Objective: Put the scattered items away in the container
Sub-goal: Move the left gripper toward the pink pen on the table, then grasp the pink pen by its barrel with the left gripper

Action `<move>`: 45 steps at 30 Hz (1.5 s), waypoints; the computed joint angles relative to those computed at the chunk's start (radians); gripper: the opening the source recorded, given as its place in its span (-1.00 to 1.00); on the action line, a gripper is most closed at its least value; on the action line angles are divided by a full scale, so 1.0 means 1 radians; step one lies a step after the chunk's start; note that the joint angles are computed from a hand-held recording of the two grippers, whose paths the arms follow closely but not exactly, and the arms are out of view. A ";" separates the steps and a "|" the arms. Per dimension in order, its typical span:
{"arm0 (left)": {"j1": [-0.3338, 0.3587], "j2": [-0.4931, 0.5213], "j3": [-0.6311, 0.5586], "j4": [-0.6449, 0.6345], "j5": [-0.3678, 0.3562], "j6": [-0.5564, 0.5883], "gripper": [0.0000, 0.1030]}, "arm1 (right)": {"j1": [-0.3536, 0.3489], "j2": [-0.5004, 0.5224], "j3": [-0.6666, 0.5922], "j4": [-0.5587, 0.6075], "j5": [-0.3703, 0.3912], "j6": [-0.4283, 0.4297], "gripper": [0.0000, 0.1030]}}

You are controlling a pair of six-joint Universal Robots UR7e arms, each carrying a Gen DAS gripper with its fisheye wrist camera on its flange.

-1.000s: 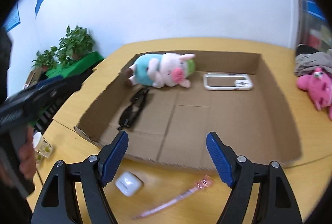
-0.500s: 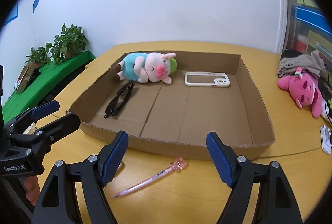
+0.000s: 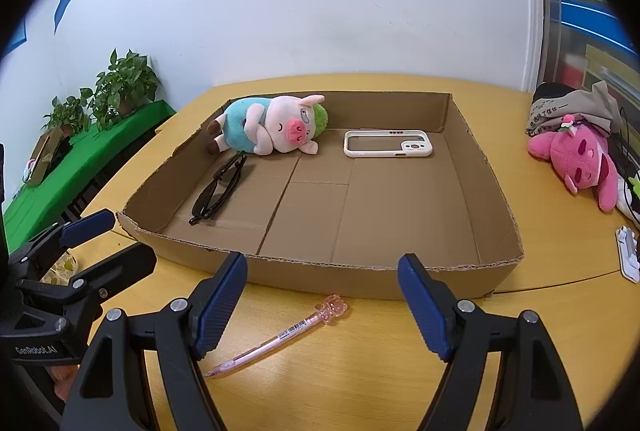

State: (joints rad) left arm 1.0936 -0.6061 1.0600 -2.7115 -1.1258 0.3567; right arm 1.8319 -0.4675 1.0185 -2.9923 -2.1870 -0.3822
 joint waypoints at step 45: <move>-0.016 0.018 0.074 0.437 0.122 -0.059 -0.80 | -0.116 -0.124 0.211 0.218 0.185 0.310 0.51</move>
State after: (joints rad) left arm 1.0777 -0.5884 1.1337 -2.2746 -1.0041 0.2977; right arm 1.7157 -0.5920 1.2300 -2.7739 -2.0025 -0.0718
